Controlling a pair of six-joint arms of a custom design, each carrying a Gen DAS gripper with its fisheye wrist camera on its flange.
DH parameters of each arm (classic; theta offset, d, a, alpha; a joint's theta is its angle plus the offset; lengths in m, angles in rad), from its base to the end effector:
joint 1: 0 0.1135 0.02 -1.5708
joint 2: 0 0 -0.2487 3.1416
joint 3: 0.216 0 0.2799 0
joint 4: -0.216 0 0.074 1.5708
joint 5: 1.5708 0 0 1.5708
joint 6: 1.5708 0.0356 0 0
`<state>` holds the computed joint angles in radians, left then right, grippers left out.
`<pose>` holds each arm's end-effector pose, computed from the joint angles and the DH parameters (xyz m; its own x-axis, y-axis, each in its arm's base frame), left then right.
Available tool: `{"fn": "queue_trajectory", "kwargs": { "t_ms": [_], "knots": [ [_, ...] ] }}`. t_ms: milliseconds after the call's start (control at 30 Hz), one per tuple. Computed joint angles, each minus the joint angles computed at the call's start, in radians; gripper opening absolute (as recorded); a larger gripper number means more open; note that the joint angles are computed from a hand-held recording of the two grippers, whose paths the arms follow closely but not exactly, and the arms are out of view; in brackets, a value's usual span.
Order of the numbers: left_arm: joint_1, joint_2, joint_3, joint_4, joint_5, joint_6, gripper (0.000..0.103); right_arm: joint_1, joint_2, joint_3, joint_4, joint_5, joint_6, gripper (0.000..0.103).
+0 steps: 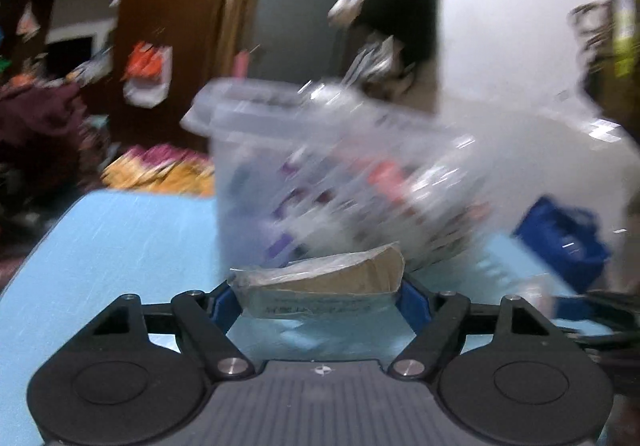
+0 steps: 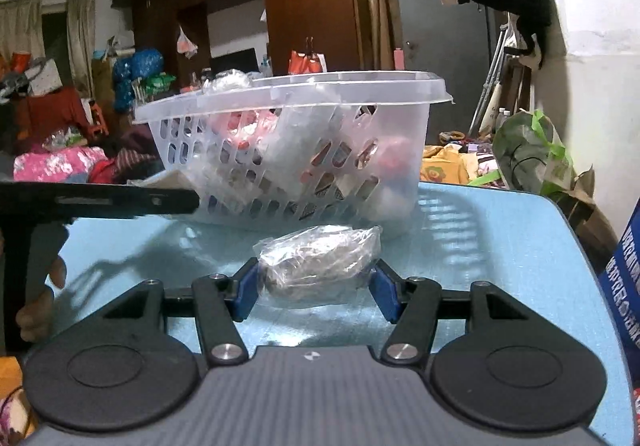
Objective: Organize objects
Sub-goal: 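Grasp a beige wrapped box with the left tool while the right tool grasps a clear-wrapped dark package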
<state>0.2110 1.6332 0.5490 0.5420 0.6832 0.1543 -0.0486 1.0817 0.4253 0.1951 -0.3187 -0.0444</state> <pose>0.3014 0.0416 0.0957 -0.4423 0.0272 -0.8965 0.4395 0.8779 -0.1902 0.2531 -0.0011 0.1657 -0.4338 -0.0211 -0.9008 -0.2536 0.9622 0.0996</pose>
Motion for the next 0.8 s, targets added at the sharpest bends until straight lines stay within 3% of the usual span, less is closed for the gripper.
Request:
{"fn": "queue_trajectory", "kwargs": {
  "t_ms": [67,167,267,400,533,800],
  "knots": [
    [0.007,-0.017,-0.042,0.065,0.05,0.0,0.081,-0.015,0.004,-0.003,0.016,-0.02,0.014,0.061],
    [-0.008,-0.022,-0.055,0.096,0.025,-0.022,0.082,-0.008,-0.012,-0.02,0.04,-0.009,0.009,0.061],
    [0.016,0.012,-0.019,0.074,0.064,-0.041,0.082,0.023,-0.039,-0.047,0.071,0.039,-0.013,0.061],
    [0.012,0.041,-0.021,0.138,0.109,-0.052,0.082,0.073,-0.058,-0.066,0.099,0.121,-0.04,0.061],
    [0.038,0.055,-0.056,0.241,0.22,-0.057,0.082,0.048,-0.053,-0.07,0.118,0.082,-0.019,0.061],
    [0.03,0.076,-0.031,0.217,0.207,-0.072,0.082,-0.004,-0.04,-0.079,0.159,-0.015,0.032,0.06]
  ]
}}
